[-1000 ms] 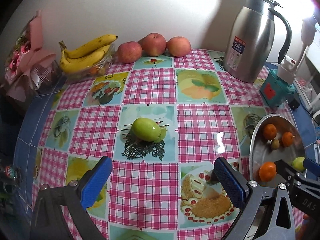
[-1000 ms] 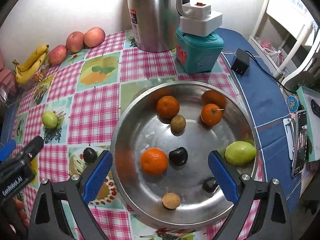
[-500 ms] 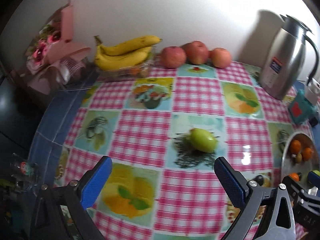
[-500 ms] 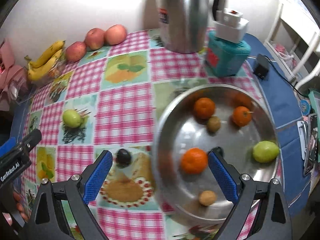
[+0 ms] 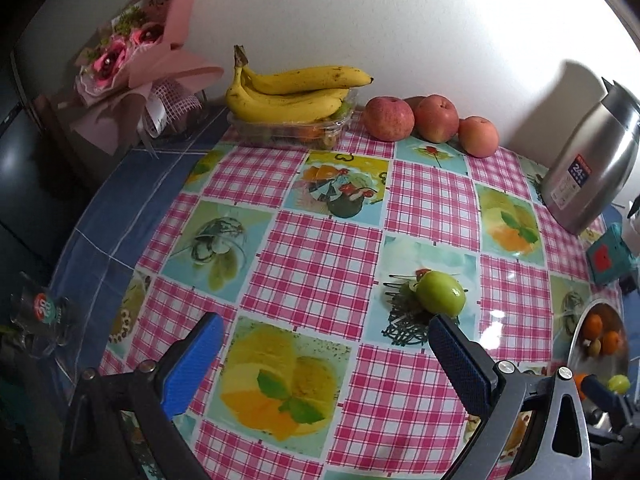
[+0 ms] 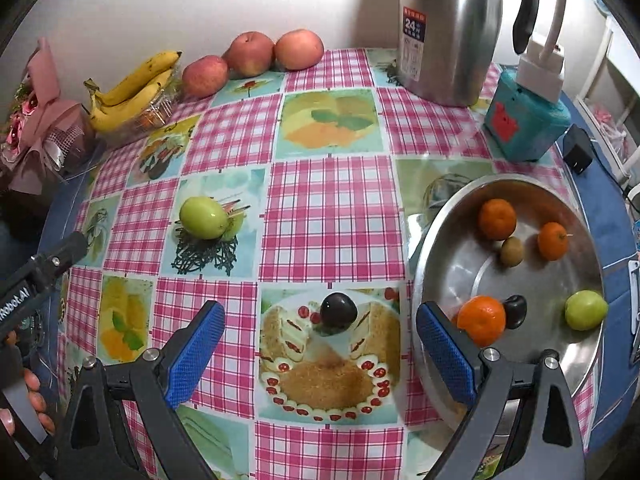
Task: Organize fruits
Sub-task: 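Move the right tool to the dark plum and close on it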
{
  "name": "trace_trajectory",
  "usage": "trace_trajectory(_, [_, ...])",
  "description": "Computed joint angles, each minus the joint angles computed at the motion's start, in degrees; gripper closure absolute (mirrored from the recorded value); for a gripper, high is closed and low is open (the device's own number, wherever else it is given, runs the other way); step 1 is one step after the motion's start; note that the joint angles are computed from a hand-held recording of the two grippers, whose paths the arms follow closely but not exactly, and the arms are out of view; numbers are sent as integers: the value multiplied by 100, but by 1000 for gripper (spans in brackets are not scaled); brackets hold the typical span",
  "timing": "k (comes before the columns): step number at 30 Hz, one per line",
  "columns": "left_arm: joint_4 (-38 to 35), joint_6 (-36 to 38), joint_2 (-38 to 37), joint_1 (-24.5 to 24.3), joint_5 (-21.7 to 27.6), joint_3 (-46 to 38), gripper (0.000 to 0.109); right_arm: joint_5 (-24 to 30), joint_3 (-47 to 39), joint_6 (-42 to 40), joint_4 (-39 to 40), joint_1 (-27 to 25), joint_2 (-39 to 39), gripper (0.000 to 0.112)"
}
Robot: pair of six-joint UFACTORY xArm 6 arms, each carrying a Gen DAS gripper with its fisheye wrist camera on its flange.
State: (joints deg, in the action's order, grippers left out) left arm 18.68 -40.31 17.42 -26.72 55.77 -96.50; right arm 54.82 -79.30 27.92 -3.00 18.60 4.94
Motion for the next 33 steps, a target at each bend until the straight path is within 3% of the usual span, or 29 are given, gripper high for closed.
trace_trajectory(11, [-485,324,533,-76,247,-333,6,-131,105,-231,250,-33,214,19])
trace_trajectory(23, [-795,601,857,-166,234,-555,6,56,79,-295,172,-67,438,56])
trace_trajectory(25, [-838,613,861,-156,212,-553,6,92,60,-269,159,-69,474,68])
trace_trajectory(33, [-885,580,864,-120,160,-528,6,85,72,-206,194,-117,487,80])
